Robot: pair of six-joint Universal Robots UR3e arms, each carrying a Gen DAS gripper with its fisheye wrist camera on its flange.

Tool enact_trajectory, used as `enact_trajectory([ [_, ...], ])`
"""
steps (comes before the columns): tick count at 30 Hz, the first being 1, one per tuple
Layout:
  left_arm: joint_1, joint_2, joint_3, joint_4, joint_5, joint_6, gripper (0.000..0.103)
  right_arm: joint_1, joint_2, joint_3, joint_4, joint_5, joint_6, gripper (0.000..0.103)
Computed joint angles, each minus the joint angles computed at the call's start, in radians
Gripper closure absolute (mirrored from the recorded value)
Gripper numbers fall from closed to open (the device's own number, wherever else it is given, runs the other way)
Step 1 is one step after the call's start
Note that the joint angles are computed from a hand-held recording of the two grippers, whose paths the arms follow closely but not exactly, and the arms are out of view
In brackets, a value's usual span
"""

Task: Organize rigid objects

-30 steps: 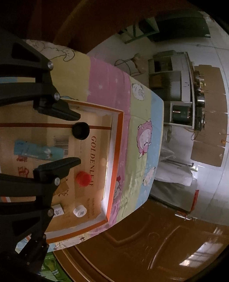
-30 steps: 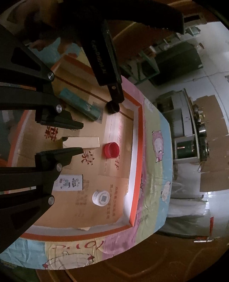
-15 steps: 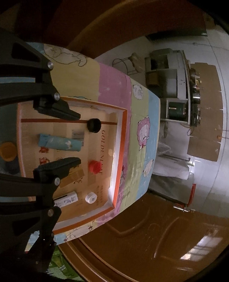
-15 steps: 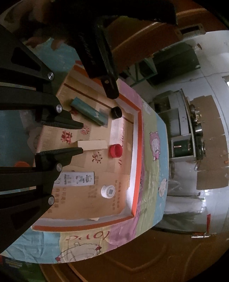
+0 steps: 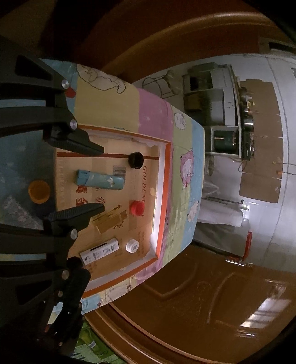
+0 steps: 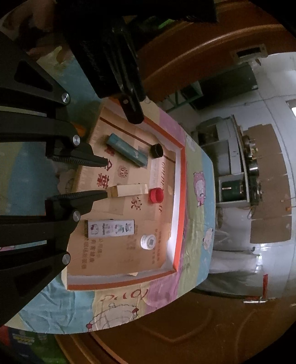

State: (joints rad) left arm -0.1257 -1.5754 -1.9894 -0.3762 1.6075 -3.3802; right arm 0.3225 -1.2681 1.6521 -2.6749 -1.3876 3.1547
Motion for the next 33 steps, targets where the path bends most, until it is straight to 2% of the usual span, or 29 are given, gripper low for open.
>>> enact_trajectory([
  [21,-0.058,0.185,-0.187,0.029,-0.004,-0.005,0.06,-0.028,-0.244,0.287,-0.044,-0.043,0.011,0.081],
  [22,-0.065,0.187,-0.196,0.035,-0.005,-0.003,0.06,-0.033,-0.253,0.301,-0.044,-0.042,0.011,0.08],
  [25,-0.08,0.191,-0.228,0.056,-0.013,0.011,0.06,-0.039,-0.275,0.344,-0.057,-0.046,0.009,0.064],
  [28,-0.09,0.205,-0.277,0.087,-0.027,0.026,0.06,-0.043,-0.292,0.387,-0.077,-0.055,0.002,0.054],
  [33,-0.109,0.206,-0.344,0.142,-0.05,0.041,0.06,-0.059,-0.313,0.459,-0.104,-0.048,-0.005,0.053],
])
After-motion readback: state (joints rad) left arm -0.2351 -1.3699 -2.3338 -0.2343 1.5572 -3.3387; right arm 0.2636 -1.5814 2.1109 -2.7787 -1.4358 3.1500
